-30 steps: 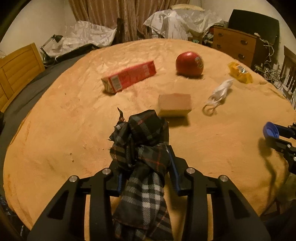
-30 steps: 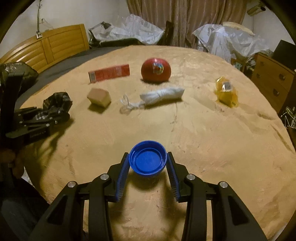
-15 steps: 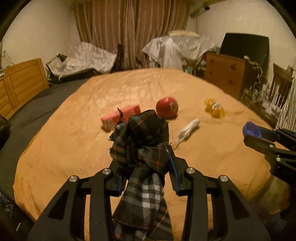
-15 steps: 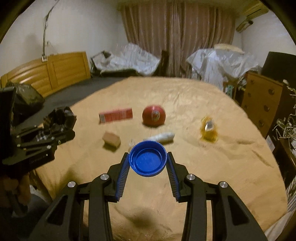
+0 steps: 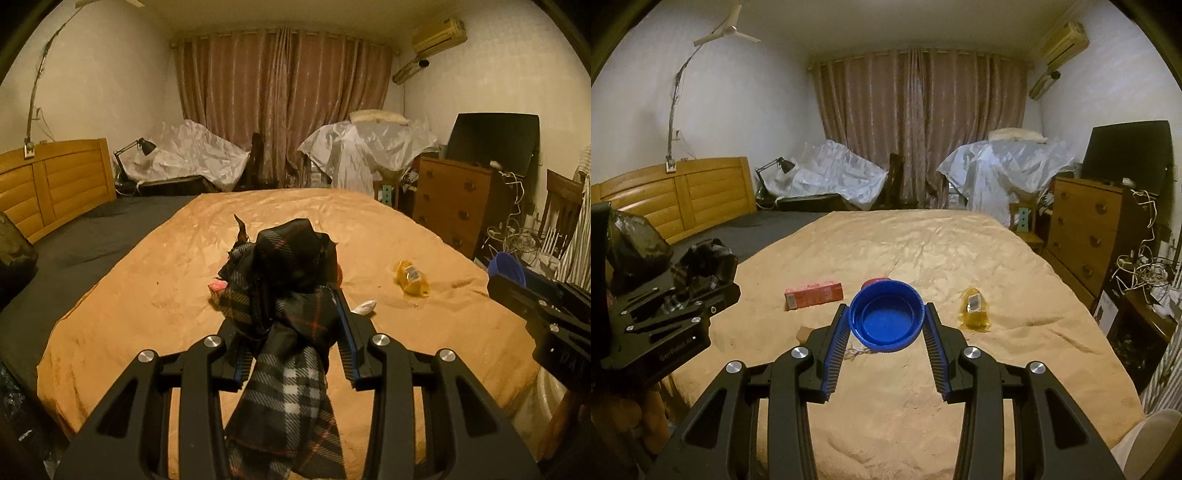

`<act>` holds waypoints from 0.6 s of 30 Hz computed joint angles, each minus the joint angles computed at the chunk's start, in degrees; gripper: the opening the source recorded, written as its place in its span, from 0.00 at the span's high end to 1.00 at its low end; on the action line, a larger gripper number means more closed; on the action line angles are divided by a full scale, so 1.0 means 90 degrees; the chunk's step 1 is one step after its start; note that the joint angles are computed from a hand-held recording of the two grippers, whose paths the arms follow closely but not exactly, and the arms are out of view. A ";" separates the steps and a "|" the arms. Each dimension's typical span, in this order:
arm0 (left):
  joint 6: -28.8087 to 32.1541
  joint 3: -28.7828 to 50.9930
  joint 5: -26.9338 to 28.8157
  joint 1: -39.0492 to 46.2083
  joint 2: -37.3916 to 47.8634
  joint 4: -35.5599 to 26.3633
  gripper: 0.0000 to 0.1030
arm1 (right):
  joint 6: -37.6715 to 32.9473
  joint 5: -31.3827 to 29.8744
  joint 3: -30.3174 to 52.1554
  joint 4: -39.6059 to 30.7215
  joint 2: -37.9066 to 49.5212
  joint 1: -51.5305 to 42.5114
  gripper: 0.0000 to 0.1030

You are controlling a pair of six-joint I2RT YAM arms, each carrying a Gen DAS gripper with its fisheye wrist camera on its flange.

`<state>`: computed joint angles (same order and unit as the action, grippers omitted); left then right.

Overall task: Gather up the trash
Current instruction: 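Lift the plaid cloth and blue cap and turn both tools toward the bucket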

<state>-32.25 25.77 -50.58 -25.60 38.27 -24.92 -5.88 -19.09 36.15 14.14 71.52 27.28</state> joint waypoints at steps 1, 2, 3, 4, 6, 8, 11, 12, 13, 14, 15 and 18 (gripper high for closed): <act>-0.0085 0.0042 -0.0086 -0.0113 0.0043 -0.0060 0.64 | -0.0016 -0.0002 -0.0048 -0.0042 -0.0103 -0.0026 0.60; -0.0131 0.0069 -0.0150 -0.0195 0.0095 -0.0062 0.64 | -0.0028 -0.0031 -0.0086 -0.0118 -0.0217 -0.0071 0.60; -0.0183 0.0083 -0.0214 -0.0278 0.0108 -0.0096 0.64 | -0.0020 -0.0030 -0.0089 -0.0181 -0.0287 -0.0077 0.60; -0.0222 0.0091 -0.0270 -0.0351 0.0139 -0.0108 0.64 | -0.0026 -0.0054 -0.0117 -0.0233 -0.0365 -0.0114 0.60; -0.0284 0.0101 -0.0347 -0.0452 0.0193 -0.0112 0.64 | -0.0029 -0.0087 -0.0142 -0.0289 -0.0447 -0.0139 0.60; -0.0278 0.0077 -0.0323 -0.0466 0.0157 -0.0129 0.64 | -0.0056 -0.0098 -0.0146 -0.0307 -0.0460 -0.0149 0.60; -0.0313 0.0101 -0.0339 -0.0527 0.0187 -0.0154 0.64 | -0.0058 -0.0080 -0.0158 -0.0322 -0.0492 -0.0138 0.60; -0.0307 0.0093 -0.0347 -0.0545 0.0121 -0.0212 0.64 | -0.0051 -0.0061 -0.0143 -0.0317 -0.0467 -0.0114 0.60; -0.0347 0.0121 -0.0385 -0.0603 0.0153 -0.0246 0.64 | -0.0085 -0.0095 -0.0156 -0.0382 -0.0527 -0.0160 0.60; -0.0335 0.0143 -0.0374 -0.0625 0.0204 -0.0216 0.64 | -0.0052 -0.0029 -0.0146 -0.0340 -0.0485 -0.0091 0.60; -0.0336 0.0161 -0.0386 -0.0664 0.0250 -0.0197 0.64 | -0.0046 0.0002 -0.0124 -0.0400 -0.0513 -0.0072 0.60; -0.0374 0.0223 -0.0439 -0.0829 0.0438 -0.0115 0.64 | -0.0122 -0.0072 -0.0104 -0.0597 -0.0627 -0.0207 0.60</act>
